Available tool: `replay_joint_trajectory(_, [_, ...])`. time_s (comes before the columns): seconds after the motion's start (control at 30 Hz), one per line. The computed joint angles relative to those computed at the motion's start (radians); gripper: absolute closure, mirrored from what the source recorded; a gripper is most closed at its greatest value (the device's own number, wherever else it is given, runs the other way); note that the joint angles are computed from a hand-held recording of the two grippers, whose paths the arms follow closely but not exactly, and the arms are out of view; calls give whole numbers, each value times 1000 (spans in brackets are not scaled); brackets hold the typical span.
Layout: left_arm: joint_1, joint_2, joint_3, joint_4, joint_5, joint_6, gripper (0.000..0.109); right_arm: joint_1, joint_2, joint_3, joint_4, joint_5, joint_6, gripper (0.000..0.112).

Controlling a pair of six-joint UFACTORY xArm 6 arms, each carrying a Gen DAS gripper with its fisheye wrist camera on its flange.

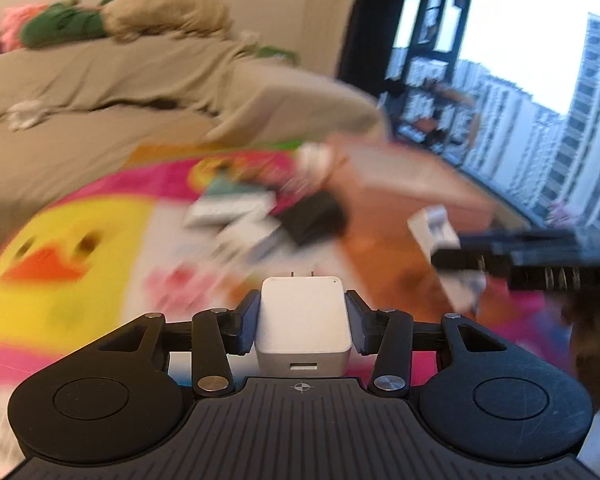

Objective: Organize rigid objects
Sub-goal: 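Grasp the white battery charger with the right tool while the left tool carries the adapter toward the pink box, then release the adapter into the pink box with the left tool while the right tool drops the charger in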

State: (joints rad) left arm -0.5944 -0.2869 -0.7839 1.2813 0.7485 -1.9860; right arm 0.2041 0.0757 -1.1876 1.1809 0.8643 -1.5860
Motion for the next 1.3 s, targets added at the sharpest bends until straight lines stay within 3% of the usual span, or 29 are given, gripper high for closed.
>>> replay_joint_trajectory(0.1, [110, 112, -173, 64, -145, 53, 59, -56, 15, -56, 2, 14, 52, 65])
replay_joint_trajectory(0.2, [228, 276, -386, 189, -304, -2, 59, -77, 38, -112, -11, -34, 98, 65])
replay_joint_trajectory(0.33, [316, 415, -563, 104, -401, 38, 60, -80, 71, -181, -20, -110, 158, 65])
replay_joint_trajectory(0.43, [337, 374, -524, 240, -411, -45, 59, -71, 102, -239, 38, -158, 149, 65])
replay_joint_trajectory(0.53, [342, 282, -398, 256, -351, -32, 60, -45, 182, -353, 43, -207, 201, 65])
replay_joint_trajectory(0.67, [347, 162, -226, 180, -305, 50, 60, 12, 389, -624, -154, -207, 436, 65])
replay_joint_trajectory(0.8, [344, 116, -123, 40, -297, 292, 60, 51, 546, -829, -328, -152, 681, 42])
replay_joint_trajectory(0.87, [357, 117, -97, -5, -328, 392, 60, 65, 542, -807, -314, -170, 680, 41])
replay_joint_trajectory(0.93, [376, 137, -99, -5, -376, 405, 60, 73, 501, -729, -281, -197, 626, 36])
replay_joint_trajectory(1.03, [416, 178, -149, 46, -461, 324, 60, 103, 422, -571, -243, -329, 494, 32])
replay_joint_trajectory(1.13, [469, 265, -264, 77, -562, 234, 60, 116, 351, -438, -121, -430, 343, 28])
replay_joint_trajectory(1.23, [520, 414, -424, -119, -631, 345, 60, 116, 295, -327, 19, -478, 187, 28])
replay_joint_trajectory(1.3, [530, 504, -522, -281, -600, 432, 60, 107, 266, -271, 75, -492, 119, 28])
